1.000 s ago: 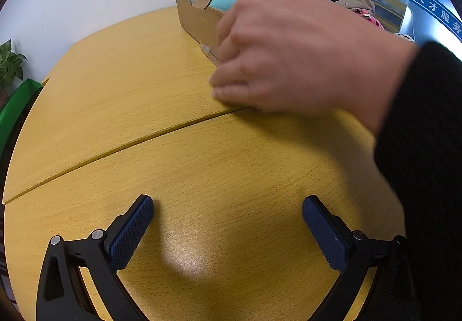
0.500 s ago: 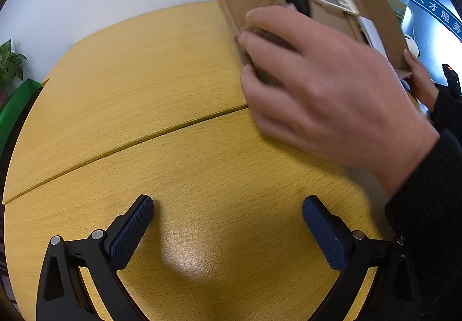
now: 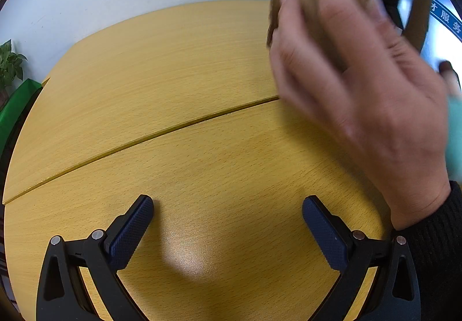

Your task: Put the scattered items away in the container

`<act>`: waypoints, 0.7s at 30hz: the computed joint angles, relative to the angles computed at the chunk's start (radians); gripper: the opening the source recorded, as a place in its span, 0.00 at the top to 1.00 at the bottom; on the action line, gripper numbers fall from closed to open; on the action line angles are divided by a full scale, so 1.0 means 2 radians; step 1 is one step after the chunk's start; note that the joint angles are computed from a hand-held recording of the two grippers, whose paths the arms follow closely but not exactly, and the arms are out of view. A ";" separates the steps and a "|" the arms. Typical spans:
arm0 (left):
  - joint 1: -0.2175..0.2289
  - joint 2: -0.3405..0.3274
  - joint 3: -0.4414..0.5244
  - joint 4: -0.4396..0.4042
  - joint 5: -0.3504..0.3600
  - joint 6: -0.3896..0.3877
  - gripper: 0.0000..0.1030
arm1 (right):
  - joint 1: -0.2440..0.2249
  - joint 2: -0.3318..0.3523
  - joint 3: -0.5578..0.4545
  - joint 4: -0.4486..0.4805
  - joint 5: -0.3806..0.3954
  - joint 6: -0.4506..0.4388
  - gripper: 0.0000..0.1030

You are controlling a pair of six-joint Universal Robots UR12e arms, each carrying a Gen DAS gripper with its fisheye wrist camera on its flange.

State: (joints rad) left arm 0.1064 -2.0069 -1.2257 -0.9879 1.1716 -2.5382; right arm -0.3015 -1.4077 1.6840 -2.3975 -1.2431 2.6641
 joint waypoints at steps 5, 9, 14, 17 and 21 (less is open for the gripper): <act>0.000 -0.005 0.007 -0.002 0.000 0.000 0.00 | 0.000 0.000 0.000 0.001 0.000 0.000 0.00; 0.000 -0.006 0.008 -0.002 0.000 0.000 0.00 | 0.000 0.000 0.000 0.001 -0.001 0.000 0.00; 0.000 -0.014 0.022 -0.007 0.000 0.000 0.00 | 0.000 0.000 0.000 0.001 -0.001 0.000 0.00; 0.000 -0.020 0.031 -0.010 0.000 0.000 0.00 | 0.000 0.000 0.000 0.000 -0.001 0.001 0.00; 0.000 -0.025 0.038 -0.013 0.000 0.000 0.00 | 0.000 0.000 -0.001 0.001 -0.001 0.001 0.00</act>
State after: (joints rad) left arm 0.1056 -2.0563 -1.1495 -1.0138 1.1724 -2.5390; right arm -0.3011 -1.4080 1.6828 -2.3958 -1.2450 2.6656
